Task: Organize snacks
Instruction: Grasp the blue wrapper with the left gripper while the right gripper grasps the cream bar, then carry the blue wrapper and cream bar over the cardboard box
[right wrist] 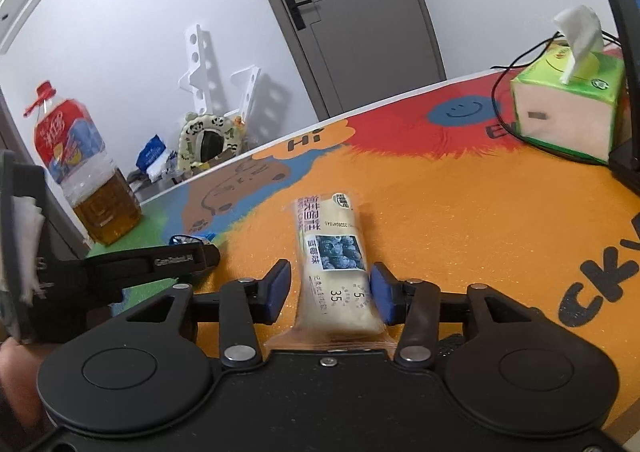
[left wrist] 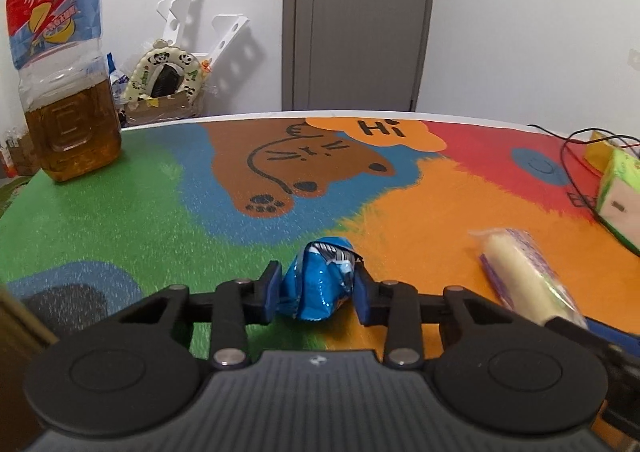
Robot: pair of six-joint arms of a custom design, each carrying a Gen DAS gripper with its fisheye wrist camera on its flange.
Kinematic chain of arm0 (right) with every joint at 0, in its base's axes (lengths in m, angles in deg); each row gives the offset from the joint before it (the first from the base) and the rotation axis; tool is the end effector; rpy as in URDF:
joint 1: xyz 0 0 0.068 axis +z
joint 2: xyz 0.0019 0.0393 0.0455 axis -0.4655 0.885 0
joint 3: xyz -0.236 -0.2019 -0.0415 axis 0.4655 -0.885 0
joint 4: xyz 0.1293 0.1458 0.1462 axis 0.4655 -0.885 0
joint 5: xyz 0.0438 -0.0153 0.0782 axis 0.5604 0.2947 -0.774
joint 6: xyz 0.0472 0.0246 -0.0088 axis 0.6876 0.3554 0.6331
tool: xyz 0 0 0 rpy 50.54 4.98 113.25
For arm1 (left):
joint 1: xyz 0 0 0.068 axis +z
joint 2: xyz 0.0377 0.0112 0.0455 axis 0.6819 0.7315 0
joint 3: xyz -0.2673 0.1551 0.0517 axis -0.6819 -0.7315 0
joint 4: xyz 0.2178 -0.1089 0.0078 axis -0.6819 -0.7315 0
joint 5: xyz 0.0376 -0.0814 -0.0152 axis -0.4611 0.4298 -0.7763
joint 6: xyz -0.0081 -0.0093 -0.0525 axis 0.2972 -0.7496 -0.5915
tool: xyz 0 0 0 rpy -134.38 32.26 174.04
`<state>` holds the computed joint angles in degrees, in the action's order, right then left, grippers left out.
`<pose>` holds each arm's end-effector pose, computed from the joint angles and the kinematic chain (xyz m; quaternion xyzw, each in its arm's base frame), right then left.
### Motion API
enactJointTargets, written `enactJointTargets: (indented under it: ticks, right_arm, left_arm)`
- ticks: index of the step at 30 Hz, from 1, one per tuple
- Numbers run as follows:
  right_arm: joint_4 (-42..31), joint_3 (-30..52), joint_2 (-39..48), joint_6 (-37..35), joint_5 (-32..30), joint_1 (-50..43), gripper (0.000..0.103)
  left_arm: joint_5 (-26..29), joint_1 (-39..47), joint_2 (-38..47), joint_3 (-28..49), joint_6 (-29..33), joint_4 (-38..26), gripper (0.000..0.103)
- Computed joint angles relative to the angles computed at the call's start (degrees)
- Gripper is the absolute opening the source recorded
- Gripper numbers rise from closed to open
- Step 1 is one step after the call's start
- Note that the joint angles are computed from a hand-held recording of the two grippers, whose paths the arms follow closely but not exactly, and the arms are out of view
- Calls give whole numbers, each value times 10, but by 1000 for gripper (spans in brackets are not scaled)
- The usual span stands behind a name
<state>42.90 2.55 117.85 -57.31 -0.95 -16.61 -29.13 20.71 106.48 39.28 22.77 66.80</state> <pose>0.2657 0.0527 0.1135 0.1111 0.8723 0.1562 0.4499 0.3139 -0.1226 0.1060 0.0627 0.9001 -0.0512 0.4282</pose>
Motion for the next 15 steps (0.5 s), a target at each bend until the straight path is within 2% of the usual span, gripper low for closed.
enactJointTargets:
  ticks: [4,8,15]
  right_arm:
    - [4,1,9,2,-7,-1,36]
    - [10,-13,-1,13,-4,1,34]
    - [31,-65,-31,53,28,23,33]
  left_arm:
    - [24,-4,-22,-42,-11,22,35]
    - [44,-8,-57,-98,-21,53,35]
    - [81,5,-142,-171,-35,70,35]
